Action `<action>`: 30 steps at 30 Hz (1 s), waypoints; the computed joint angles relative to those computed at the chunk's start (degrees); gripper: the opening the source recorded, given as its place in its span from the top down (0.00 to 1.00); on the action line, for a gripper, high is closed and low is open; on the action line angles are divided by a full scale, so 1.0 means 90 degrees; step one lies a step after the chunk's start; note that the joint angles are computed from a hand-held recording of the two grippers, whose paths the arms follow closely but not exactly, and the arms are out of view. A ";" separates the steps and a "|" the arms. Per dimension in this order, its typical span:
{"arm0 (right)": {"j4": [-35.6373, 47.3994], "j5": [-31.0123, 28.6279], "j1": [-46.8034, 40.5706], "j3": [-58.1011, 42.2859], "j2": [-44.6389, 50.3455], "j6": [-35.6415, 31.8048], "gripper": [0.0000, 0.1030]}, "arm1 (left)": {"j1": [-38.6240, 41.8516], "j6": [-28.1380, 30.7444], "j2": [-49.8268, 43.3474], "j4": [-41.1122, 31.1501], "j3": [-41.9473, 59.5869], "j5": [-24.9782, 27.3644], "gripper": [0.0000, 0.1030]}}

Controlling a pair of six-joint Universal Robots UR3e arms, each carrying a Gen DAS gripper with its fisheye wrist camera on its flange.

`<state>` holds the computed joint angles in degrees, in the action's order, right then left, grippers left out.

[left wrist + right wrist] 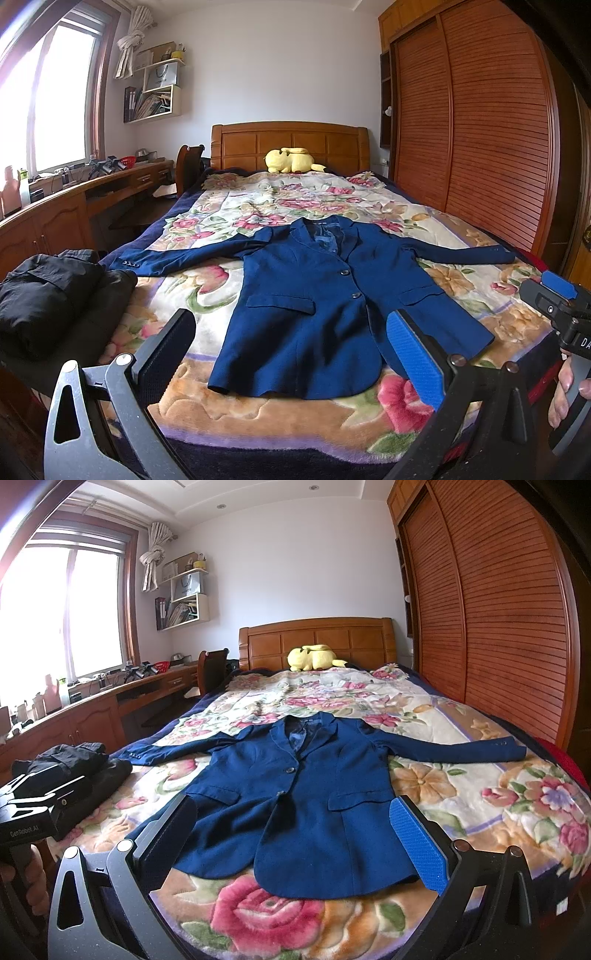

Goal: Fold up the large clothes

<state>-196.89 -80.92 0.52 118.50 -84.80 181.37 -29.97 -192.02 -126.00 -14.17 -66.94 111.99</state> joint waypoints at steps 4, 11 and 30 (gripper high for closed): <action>0.0010 0.0011 -0.0004 0.0002 -0.0004 0.0002 0.00 | 0.0002 -0.0016 0.0006 0.0019 -0.0022 -0.0012 0.00; -0.0010 0.0001 0.0008 -0.0004 0.0009 0.0003 0.00 | 0.0000 -0.0015 0.0007 0.0027 -0.0029 -0.0007 0.00; -0.0051 0.0057 -0.0020 0.0067 -0.0031 0.0006 0.00 | 0.0005 -0.0018 0.0029 0.0083 -0.0090 -0.0012 0.00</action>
<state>-197.35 -80.41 0.35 119.11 -85.08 181.42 -29.92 -192.19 -125.74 -13.42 -67.75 111.88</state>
